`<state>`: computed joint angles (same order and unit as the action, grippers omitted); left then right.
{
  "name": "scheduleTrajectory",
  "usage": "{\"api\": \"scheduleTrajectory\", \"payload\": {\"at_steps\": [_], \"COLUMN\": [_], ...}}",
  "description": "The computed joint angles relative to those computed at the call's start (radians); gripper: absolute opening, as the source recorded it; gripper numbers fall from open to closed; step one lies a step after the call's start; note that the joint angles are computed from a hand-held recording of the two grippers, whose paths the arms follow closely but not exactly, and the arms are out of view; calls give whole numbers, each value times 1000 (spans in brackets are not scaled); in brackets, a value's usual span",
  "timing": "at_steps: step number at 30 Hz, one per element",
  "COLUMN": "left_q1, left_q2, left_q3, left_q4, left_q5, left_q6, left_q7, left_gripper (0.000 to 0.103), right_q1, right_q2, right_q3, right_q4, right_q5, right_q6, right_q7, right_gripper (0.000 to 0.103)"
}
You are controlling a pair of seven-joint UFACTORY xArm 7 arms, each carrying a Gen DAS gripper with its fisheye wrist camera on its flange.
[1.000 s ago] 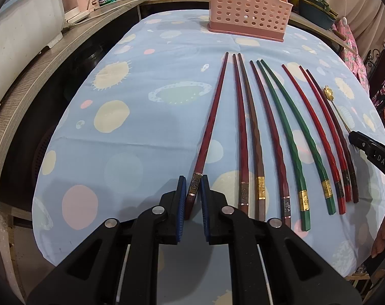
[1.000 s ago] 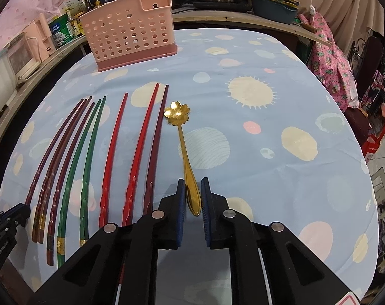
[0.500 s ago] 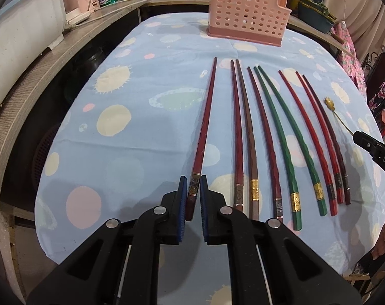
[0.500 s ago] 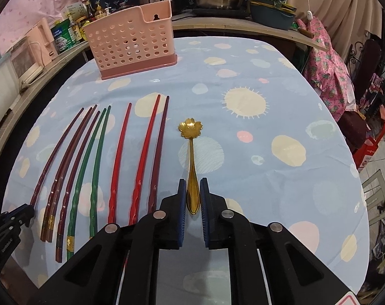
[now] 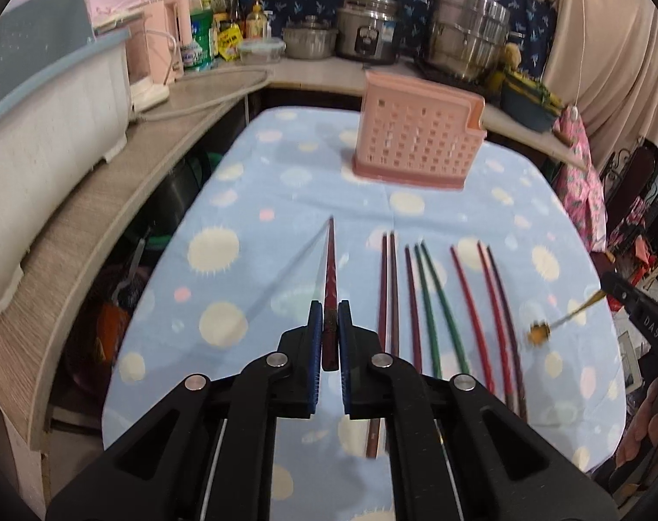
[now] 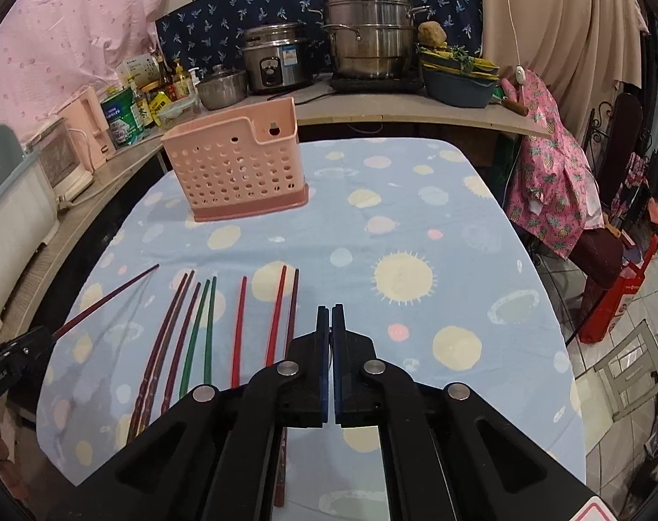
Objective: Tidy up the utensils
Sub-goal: 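Lift the chopstick and spoon and carry both toward the pink holder, then lower the chopstick and spoon into the pink holder and open both grippers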
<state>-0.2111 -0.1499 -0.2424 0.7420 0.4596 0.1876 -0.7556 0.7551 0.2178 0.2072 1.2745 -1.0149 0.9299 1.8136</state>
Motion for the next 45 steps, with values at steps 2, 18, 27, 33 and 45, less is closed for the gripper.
{"api": "scheduleTrajectory", "payload": {"at_steps": [2, 18, 27, 33, 45], "left_q1": [11, -34, -109, -167, -230], "left_q2": [11, 134, 295, 460, 812], "left_q3": [0, 65, 138, 196, 261], "left_q4": [35, 341, 682, 983, 1458], "left_q5": [16, 3, 43, -4, -175], "left_q6": [0, 46, 83, 111, 257], "left_q7": [-11, 49, 44, 88, 236], "left_gripper": [7, 7, 7, 7, 7], "right_q1": [-6, -77, -104, -124, -153], "right_q2": [-1, -37, 81, 219, 507], "right_q3": [-5, -20, -91, -166, -231], "right_q4": [8, 40, 285, 506, 872], "right_q5": [-6, -56, -94, -16, 271], "right_q6": [0, -83, -115, -193, -217], "right_q7": [-12, -24, -156, -284, -566], "right_gripper": [2, 2, 2, 2, 2]}}
